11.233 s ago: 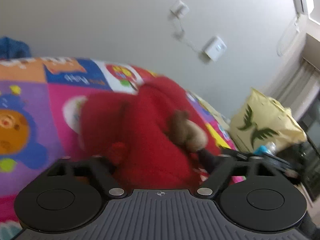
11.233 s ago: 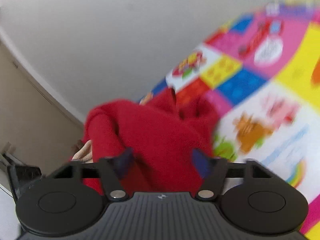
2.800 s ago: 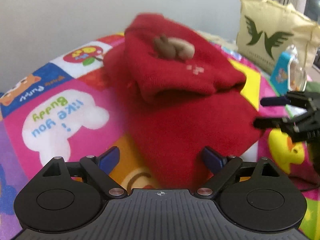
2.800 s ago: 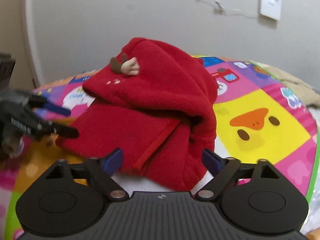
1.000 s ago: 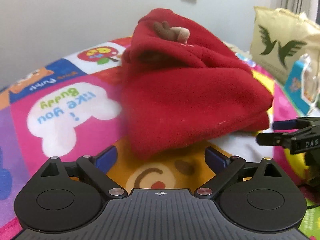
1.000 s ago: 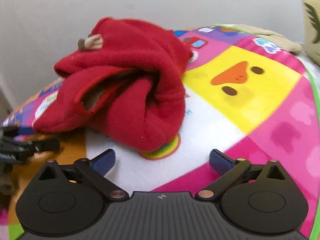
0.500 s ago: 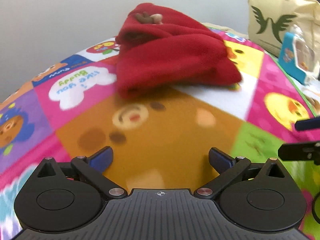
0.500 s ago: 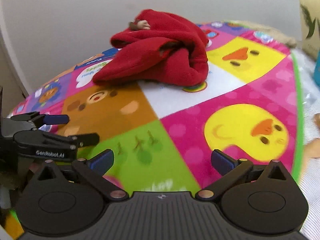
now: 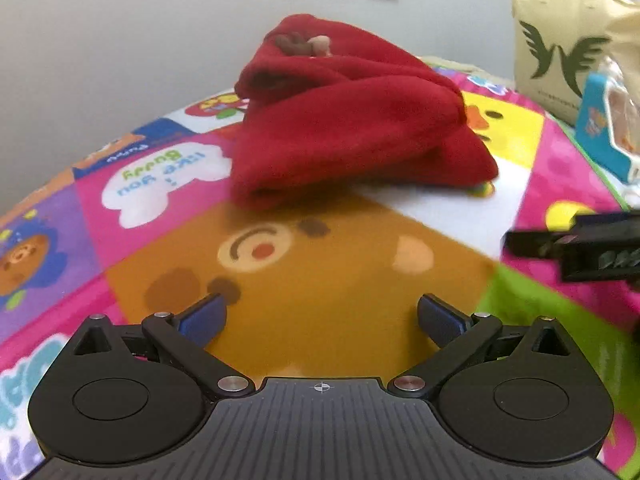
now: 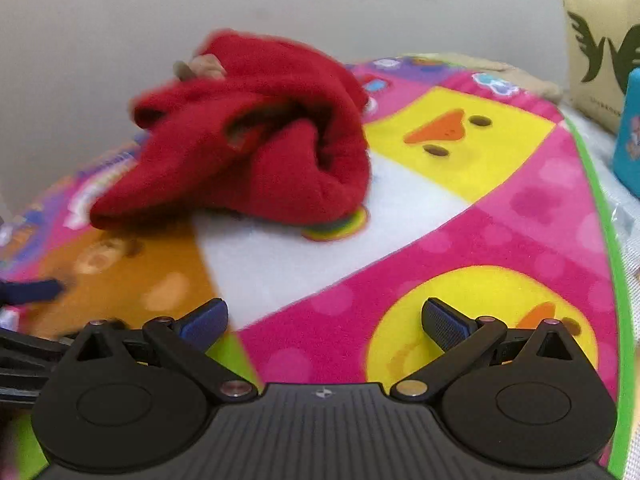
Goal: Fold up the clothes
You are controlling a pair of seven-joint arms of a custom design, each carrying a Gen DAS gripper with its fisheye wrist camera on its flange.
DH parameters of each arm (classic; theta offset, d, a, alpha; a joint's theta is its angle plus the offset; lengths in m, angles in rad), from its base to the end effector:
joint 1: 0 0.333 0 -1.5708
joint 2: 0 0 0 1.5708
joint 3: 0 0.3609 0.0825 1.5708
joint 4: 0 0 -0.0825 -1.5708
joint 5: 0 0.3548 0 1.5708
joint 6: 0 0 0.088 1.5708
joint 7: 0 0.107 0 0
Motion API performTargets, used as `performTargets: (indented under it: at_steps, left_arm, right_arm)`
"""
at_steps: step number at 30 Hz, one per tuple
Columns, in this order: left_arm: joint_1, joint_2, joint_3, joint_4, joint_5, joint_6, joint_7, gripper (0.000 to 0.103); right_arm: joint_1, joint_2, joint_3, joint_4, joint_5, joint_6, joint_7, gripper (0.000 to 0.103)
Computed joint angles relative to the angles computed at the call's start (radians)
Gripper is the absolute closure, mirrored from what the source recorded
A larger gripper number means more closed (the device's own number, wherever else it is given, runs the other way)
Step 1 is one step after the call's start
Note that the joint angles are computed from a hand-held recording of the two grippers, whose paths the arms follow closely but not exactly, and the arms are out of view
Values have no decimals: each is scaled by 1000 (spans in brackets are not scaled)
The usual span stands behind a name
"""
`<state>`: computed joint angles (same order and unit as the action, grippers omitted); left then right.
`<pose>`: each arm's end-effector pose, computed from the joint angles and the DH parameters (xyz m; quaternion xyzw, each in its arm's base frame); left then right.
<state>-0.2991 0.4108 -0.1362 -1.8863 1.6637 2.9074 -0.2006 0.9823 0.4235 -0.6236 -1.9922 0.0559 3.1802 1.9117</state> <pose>0.5493 -0.3120 0.3754 -0.5781 0.6967 -0.3215 0.2778 0.5907 0.2758 0.4466 -0.6772 0.6051 -0.2552 0.3319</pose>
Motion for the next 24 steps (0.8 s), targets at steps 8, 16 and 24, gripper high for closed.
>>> performTargets:
  at_steps: [8,16,24]
  left_arm:
    - [-15,9,12,12,-38,-11,27,0]
    - [-11,9,16,13,-54,2,45,0]
    - [-16,11,20,14,-42,2,29,0]
  right_arm:
    - [50,20,-54,7,-2,-7,20,0]
    - [49,18,-52,4,0,-5,22,0]
    - [60,21,-63,5,-1,-7,25,0]
